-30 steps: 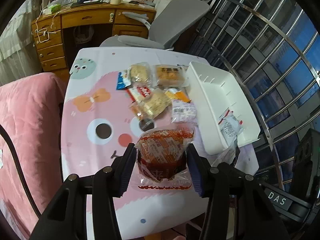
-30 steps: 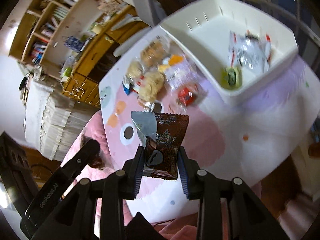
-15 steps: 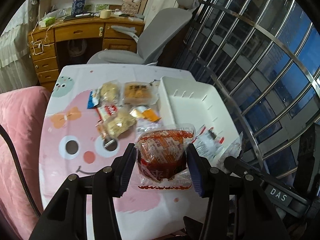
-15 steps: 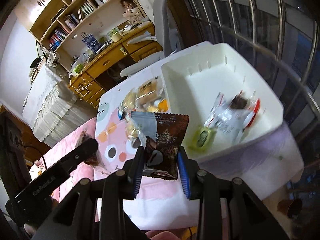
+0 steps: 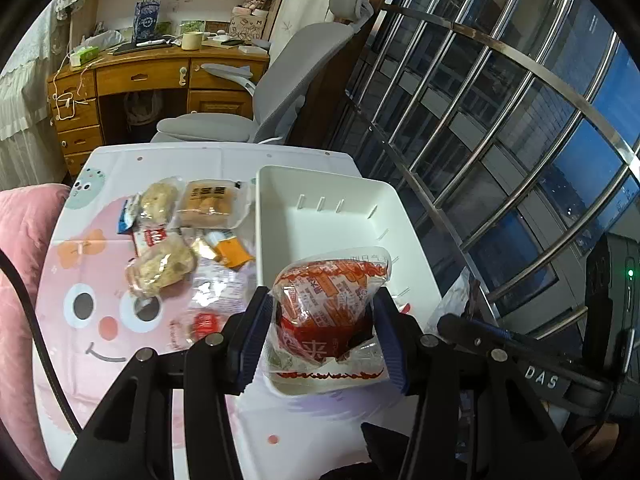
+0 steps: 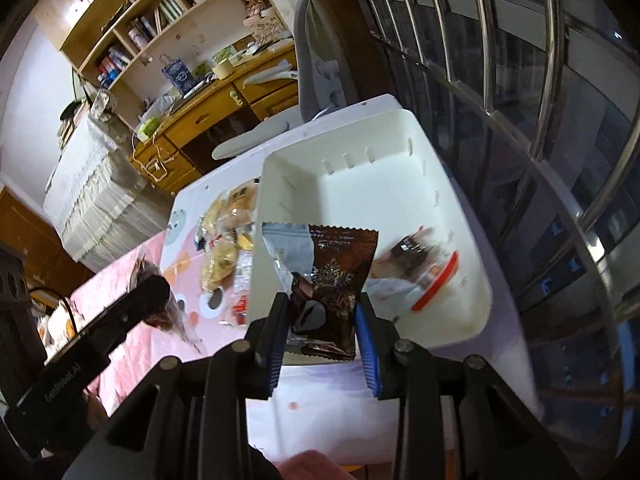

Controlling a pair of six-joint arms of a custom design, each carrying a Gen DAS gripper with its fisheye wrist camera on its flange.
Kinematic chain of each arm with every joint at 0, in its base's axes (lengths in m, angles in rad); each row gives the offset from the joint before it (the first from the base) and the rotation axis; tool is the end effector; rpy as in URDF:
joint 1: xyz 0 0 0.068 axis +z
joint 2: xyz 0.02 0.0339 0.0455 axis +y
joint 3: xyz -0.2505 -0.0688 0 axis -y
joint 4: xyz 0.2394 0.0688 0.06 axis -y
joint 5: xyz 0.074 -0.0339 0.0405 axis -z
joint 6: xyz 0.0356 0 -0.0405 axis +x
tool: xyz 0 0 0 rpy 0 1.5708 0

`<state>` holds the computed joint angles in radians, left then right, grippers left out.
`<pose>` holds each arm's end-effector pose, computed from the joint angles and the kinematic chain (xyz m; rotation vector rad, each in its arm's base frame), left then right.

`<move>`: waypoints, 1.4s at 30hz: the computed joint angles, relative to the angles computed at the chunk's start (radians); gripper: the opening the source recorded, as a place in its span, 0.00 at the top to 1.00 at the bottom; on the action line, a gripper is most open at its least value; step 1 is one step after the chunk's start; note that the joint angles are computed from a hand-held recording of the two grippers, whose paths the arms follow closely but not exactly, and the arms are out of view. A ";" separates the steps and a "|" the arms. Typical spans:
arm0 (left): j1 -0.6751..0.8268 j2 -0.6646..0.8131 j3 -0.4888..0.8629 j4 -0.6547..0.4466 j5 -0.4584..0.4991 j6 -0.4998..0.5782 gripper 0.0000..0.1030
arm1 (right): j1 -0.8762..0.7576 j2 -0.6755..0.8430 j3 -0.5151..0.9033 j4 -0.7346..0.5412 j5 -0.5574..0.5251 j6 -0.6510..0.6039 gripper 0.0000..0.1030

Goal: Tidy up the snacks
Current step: 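Carry both packets over the white tray and open both tools to release them, then withdraw both open tools from the tray toward the remaining snacks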

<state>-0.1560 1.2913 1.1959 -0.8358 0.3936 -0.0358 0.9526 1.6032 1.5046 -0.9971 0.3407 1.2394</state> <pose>0.2535 -0.0537 0.3055 0.3130 2.4704 -0.5719 0.1960 0.2551 0.3044 0.4796 2.5622 0.3560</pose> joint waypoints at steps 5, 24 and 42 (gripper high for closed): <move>-0.112 0.039 0.017 0.034 -0.070 -0.083 0.52 | -0.069 -0.064 -0.059 -0.008 -0.055 -0.103 0.68; -0.246 0.207 0.139 0.014 -0.222 -0.212 0.26 | -0.270 -0.086 -0.149 -0.001 -0.267 -0.330 0.64; -0.073 0.137 0.091 -0.115 -0.216 -0.093 0.26 | -0.185 0.042 -0.054 0.017 -0.322 -0.253 0.64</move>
